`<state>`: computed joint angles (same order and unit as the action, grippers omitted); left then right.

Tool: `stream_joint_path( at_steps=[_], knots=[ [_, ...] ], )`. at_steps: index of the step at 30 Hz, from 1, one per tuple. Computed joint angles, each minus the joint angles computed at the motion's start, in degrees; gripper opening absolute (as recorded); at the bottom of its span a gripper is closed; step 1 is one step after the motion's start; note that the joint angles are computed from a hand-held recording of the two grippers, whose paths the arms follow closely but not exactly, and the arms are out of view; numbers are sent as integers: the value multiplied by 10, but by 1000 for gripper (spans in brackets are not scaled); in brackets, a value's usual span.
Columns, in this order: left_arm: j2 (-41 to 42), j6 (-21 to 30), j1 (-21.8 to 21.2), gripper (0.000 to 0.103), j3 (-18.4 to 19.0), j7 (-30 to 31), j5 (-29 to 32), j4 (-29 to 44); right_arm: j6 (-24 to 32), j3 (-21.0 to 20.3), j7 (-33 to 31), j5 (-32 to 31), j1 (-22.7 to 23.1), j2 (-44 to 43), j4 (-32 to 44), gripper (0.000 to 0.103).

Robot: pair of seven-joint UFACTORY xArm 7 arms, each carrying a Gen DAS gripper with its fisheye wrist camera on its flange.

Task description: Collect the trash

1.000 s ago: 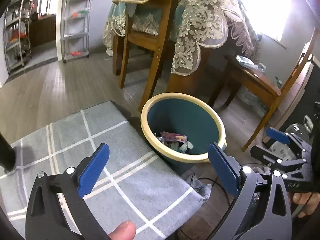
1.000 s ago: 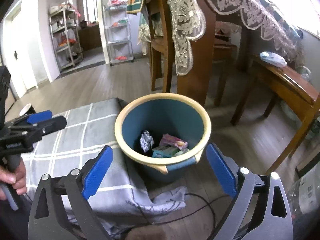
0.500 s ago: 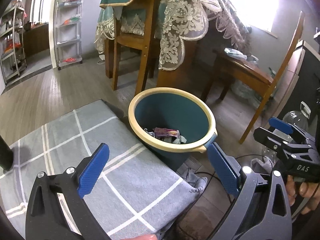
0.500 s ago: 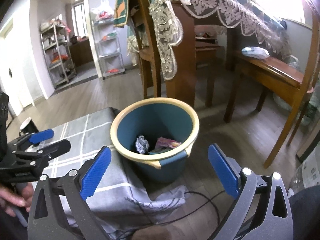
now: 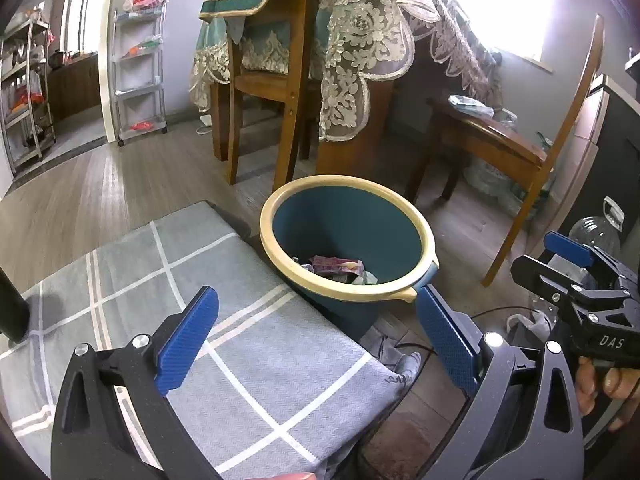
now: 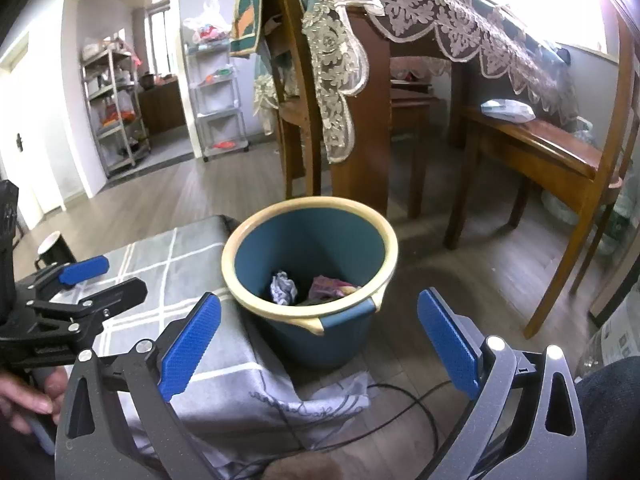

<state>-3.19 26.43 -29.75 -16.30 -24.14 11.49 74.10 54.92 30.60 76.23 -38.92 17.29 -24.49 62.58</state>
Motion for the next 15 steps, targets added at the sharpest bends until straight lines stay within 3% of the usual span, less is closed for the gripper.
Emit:
stream_joint_path(
  at_steps=[15],
  knots=[
    [-4,-4,1,97,-1,1,4,-5,-3,-2,1,4,3,2,-1,98]
  ],
)
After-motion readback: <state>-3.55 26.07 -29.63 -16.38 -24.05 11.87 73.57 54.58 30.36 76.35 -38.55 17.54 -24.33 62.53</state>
